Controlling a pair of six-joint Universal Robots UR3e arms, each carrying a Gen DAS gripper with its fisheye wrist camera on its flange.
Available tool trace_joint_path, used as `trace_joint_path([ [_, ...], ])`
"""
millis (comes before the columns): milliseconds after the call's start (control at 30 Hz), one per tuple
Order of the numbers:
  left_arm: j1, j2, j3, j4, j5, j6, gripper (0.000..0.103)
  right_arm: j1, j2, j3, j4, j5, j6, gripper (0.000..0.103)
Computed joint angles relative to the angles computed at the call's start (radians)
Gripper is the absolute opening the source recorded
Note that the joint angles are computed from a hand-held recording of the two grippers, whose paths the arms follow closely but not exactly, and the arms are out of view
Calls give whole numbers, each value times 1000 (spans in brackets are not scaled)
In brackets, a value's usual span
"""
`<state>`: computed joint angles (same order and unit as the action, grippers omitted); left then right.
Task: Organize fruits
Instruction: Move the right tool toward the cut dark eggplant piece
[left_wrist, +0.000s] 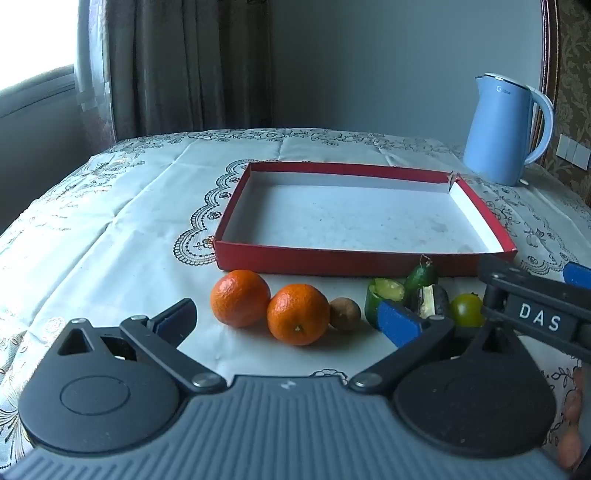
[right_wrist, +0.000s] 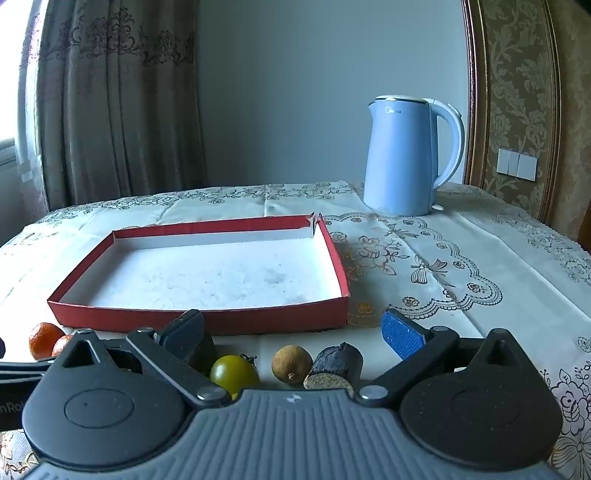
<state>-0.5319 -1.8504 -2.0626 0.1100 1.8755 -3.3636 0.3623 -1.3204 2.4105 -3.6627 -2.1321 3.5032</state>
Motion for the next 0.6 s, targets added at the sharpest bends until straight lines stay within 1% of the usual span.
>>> trace_joint_path([
  [233, -3, -3, 1, 0, 0, 3, 103, 27, 20, -14, 3, -25, 13, 103],
  [300, -5, -4, 0, 3, 2, 3, 103, 3, 16, -3, -14, -8, -8, 103],
  [433, -2, -6, 1, 1, -1, 0, 103, 14, 24, -4, -10, -10, 8, 103],
  [600, 0, -10, -5, 6, 0, 9, 103, -11, 11, 10, -18, 21, 0, 103],
])
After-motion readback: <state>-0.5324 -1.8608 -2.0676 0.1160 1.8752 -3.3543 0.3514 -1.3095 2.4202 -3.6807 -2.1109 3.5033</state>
